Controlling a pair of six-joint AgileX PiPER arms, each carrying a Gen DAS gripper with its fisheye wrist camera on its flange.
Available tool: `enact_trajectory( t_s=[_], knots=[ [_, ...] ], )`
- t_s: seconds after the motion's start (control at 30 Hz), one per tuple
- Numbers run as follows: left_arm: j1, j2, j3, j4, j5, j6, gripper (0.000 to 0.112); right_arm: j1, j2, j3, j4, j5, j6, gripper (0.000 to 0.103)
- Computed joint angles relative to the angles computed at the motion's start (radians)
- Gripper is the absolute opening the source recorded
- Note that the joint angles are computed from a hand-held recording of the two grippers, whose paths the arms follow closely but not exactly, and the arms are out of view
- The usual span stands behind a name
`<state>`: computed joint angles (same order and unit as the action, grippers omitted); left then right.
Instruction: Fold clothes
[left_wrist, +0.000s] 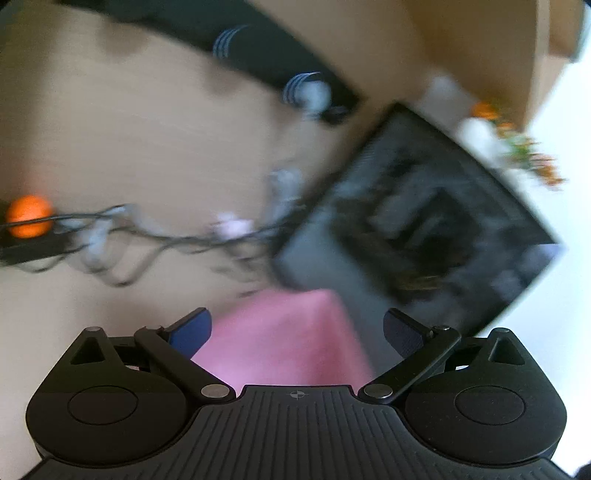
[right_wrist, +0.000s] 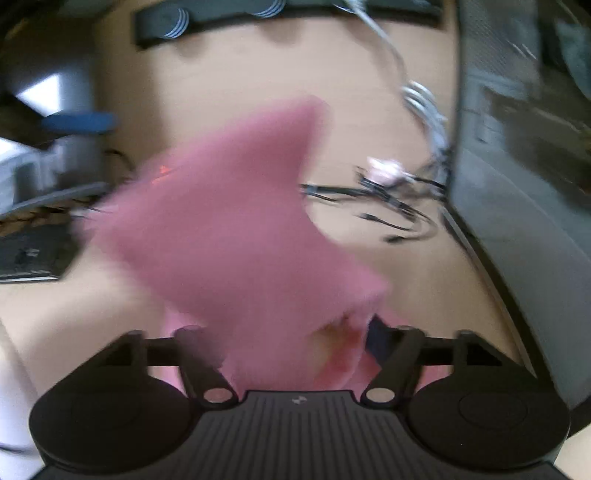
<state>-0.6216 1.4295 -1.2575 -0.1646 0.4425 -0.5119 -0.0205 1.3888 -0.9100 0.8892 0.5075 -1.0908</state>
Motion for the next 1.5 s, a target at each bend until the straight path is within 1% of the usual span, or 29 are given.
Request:
enact_trajectory(
  t_s=[0.03, 0.07, 0.1, 0.13, 0.17, 0.23, 0.27, 0.37, 0.43, 0.53, 0.6, 0.63, 0.67, 0.73, 0.8, 0.87, 0.9, 0.93, 0.97, 1.0, 1.07, 1.1, 1.13, 1.17, 1.27, 1.33, 1.4, 1.43, 1.5],
  knots=[
    [0.002, -0.001, 0.021, 0.029, 0.017, -0.054, 0.102, -0.002, 0.017, 0.000, -0.013, -0.025, 0.000, 0.087],
    [0.005, -0.001, 0.046, 0.039, 0.031, -0.094, 0.102, -0.003, 0.034, -0.001, -0.027, -0.051, 0.002, 0.087],
    [0.005, -0.005, 0.076, 0.050, 0.035, -0.129, 0.102, -0.003, 0.055, -0.004, -0.038, -0.072, 0.003, 0.089],
    [0.003, -0.017, 0.113, 0.063, 0.029, -0.165, 0.102, -0.002, 0.082, -0.012, -0.037, -0.073, -0.003, 0.093],
    [0.004, -0.042, 0.158, 0.068, 0.020, -0.191, 0.102, -0.007, 0.091, -0.010, -0.037, -0.056, 0.000, 0.096],
    [0.009, -0.102, 0.243, 0.085, 0.007, -0.243, 0.102, -0.013, 0.109, -0.010, -0.042, -0.019, 0.018, 0.096],
    [0.006, -0.138, 0.280, 0.125, 0.007, -0.294, 0.102, -0.007, 0.116, -0.022, -0.053, 0.015, 0.070, 0.096],
    [0.001, -0.241, 0.359, 0.259, 0.050, -0.439, 0.102, 0.046, 0.098, -0.006, -0.040, 0.094, 0.150, 0.096],
    [-0.004, -0.292, 0.386, 0.326, 0.095, -0.506, 0.102, 0.142, 0.025, 0.075, -0.031, 0.054, 0.164, 0.096],
    [-0.041, -0.336, 0.406, 0.441, 0.189, -0.601, 0.102, 0.279, -0.079, 0.153, -0.051, -0.043, 0.213, 0.096],
    [-0.052, -0.333, 0.430, 0.447, 0.192, -0.609, 0.102, 0.298, -0.159, 0.185, -0.019, -0.074, 0.210, 0.096],
    [-0.055, -0.330, 0.443, 0.443, 0.188, -0.607, 0.102, 0.302, -0.203, 0.192, -0.058, -0.092, 0.256, 0.096],
    [-0.058, -0.326, 0.456, 0.438, 0.184, -0.604, 0.102, 0.317, -0.237, 0.198, -0.136, -0.128, 0.340, 0.097],
    [-0.064, -0.308, 0.474, 0.431, 0.172, -0.601, 0.102, 0.320, -0.255, 0.204, -0.336, -0.191, 0.509, 0.099],
    [-0.088, -0.264, 0.462, 0.460, 0.180, -0.613, 0.102, 0.285, -0.206, 0.189, -0.536, -0.186, 0.628, 0.099],
    [-0.125, -0.232, 0.442, 0.521, 0.219, -0.635, 0.102, 0.231, -0.161, 0.170, -0.736, -0.130, 0.757, 0.099],
    [-0.139, -0.222, 0.431, 0.547, 0.239, -0.638, 0.102, 0.207, -0.170, 0.172, -0.796, -0.117, 0.799, 0.099],
    [-0.139, -0.219, 0.423, 0.556, 0.249, -0.630, 0.102, 0.173, -0.176, 0.174, -0.816, -0.105, 0.801, 0.099],
    [-0.136, -0.217, 0.416, 0.561, 0.255, -0.617, 0.102, 0.132, -0.183, 0.171, -0.796, -0.094, 0.763, 0.099],
    [-0.120, -0.216, 0.409, 0.553, 0.251, -0.593, 0.102, 0.098, -0.195, 0.156, -0.737, -0.079, 0.691, 0.099],
    [-0.081, -0.197, 0.384, 0.539, 0.239, -0.551, 0.102, 0.014, -0.211, 0.121, -0.558, -0.039, 0.491, 0.103],
    [-0.066, -0.183, 0.368, 0.544, 0.238, -0.544, 0.102, 0.003, -0.211, 0.097, -0.474, -0.026, 0.409, 0.103],
    [-0.053, -0.165, 0.349, 0.556, 0.240, -0.547, 0.102, 0.012, -0.200, 0.069, -0.426, -0.024, 0.364, 0.103],
    [-0.041, -0.146, 0.328, 0.570, 0.243, -0.552, 0.102, 0.043, -0.191, 0.052, -0.394, -0.041, 0.340, 0.103],
    [-0.012, -0.080, 0.264, 0.604, 0.264, -0.567, 0.102, 0.172, -0.119, -0.007, -0.320, -0.129, 0.278, 0.103],
    [0.004, -0.036, 0.224, 0.615, 0.275, -0.556, 0.102, 0.266, -0.024, -0.071, -0.358, -0.198, 0.320, 0.103],
    [0.015, 0.000, 0.197, 0.613, 0.274, -0.522, 0.102, 0.333, 0.076, -0.146, -0.374, -0.230, 0.328, 0.103],
    [0.021, 0.020, 0.183, 0.611, 0.277, -0.503, 0.102, 0.363, 0.130, -0.193, -0.416, -0.230, 0.361, 0.103],
    [0.033, 0.063, 0.150, 0.605, 0.286, -0.461, 0.102, 0.412, 0.247, -0.290, -0.597, -0.214, 0.488, 0.103]
  ],
)
